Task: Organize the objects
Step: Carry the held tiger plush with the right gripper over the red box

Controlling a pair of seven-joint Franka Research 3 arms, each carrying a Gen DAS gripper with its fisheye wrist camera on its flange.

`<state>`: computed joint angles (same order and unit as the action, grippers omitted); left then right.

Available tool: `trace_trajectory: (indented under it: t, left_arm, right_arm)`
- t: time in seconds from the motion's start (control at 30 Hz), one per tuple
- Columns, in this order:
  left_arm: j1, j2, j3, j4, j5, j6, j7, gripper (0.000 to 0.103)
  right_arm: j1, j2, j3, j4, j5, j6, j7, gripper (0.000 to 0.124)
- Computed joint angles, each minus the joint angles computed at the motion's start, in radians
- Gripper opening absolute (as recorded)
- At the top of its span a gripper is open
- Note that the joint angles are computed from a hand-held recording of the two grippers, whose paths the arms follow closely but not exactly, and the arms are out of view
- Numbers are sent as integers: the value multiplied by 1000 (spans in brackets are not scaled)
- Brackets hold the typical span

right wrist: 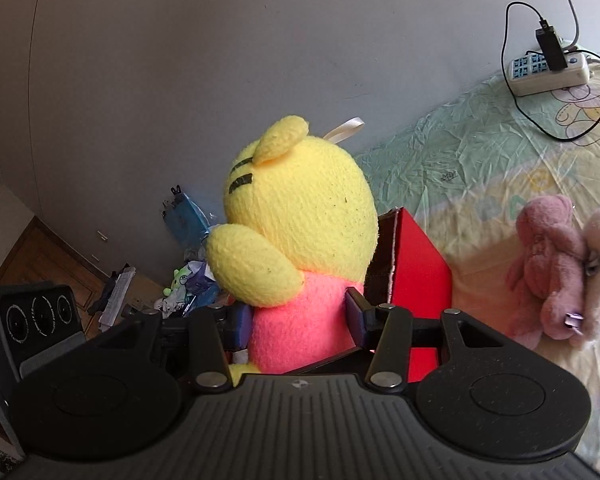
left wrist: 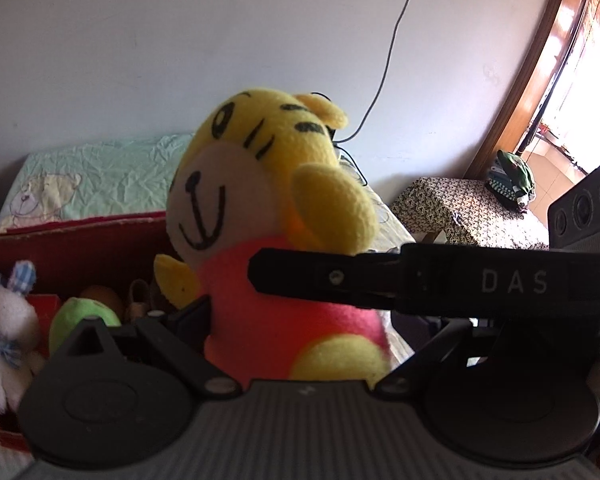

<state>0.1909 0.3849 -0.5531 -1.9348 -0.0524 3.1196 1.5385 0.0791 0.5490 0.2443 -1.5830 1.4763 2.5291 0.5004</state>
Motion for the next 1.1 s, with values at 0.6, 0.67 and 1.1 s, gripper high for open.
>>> trace_trajectory:
  t: [0.6, 0.67, 1.1]
  left_arm:
    - [136, 101, -79, 60, -180, -140, 280, 93]
    - [116, 106, -58, 70, -194, -151, 290, 93]
    - [33, 113, 42, 105, -249, -191, 335, 99]
  right_arm:
    - [94, 120, 34, 91, -210, 232, 257, 50]
    - [94, 134, 41, 98, -241, 250, 292, 50]
    - [67, 141, 117, 79, -281, 376, 306, 54]
